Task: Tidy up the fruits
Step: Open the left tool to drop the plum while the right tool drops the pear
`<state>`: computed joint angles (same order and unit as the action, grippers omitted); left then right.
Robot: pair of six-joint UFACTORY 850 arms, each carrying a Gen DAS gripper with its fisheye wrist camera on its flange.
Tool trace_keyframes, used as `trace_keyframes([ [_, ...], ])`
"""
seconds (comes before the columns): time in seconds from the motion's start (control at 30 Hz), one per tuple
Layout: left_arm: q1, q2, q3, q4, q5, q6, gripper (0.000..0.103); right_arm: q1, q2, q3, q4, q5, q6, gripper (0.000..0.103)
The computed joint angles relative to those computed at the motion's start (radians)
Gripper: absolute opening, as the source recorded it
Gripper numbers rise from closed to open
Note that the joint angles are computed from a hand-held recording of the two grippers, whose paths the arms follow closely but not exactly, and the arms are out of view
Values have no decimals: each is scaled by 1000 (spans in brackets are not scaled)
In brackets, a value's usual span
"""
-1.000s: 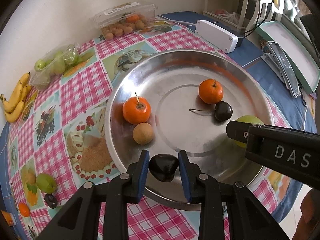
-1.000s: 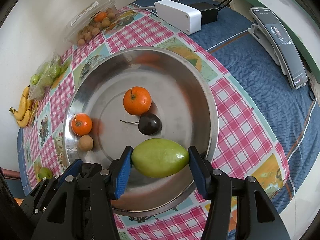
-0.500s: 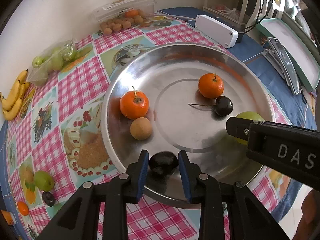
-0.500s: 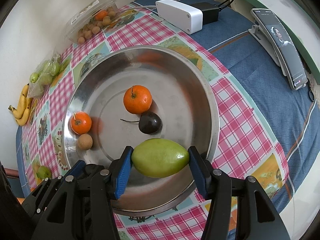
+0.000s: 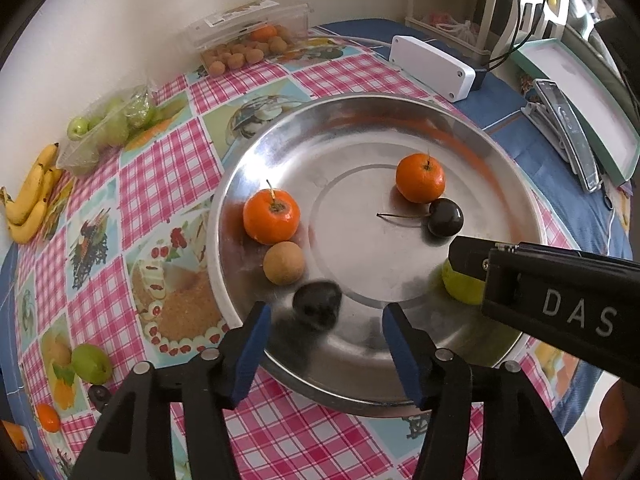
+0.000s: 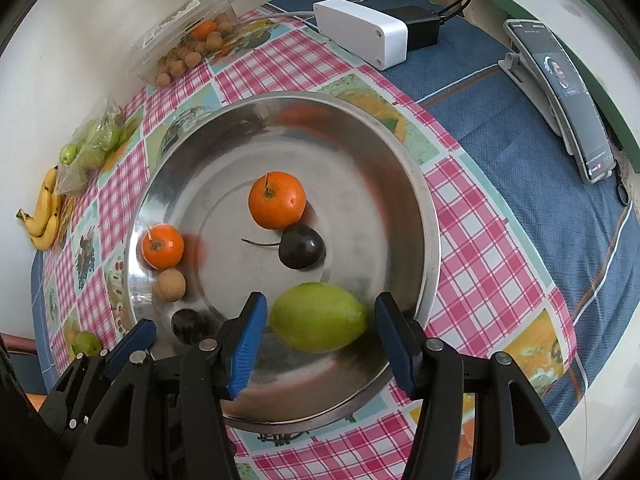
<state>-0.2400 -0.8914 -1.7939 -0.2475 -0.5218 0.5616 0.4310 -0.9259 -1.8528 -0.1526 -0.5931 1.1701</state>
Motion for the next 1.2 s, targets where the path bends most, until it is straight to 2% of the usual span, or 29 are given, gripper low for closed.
trace_keyframes([
  [0.1,1,2,-2,-7,-3,2,63,1,7,7,-24,3,23,58],
  [0.43,21,17,-9,-52,0,-13,63,9,85,102,-202,91,203,58],
  [0.63,57,0,-50,-37,-7,-125,63,13,72,81,-200,75,175,58],
  [0.73,79,-7,-65,-29,-14,-187,63,17,59,61,-198,67,156,62],
  [0.87,107,-35,-108,1,-53,-290,68,22,33,19,-165,35,97,63],
  [1.0,133,-64,-146,22,-100,-372,69,30,2,-29,-133,-5,36,64],
  [1.2,153,-89,-175,-10,-149,-418,73,40,-30,-79,-119,-46,-14,65],
])
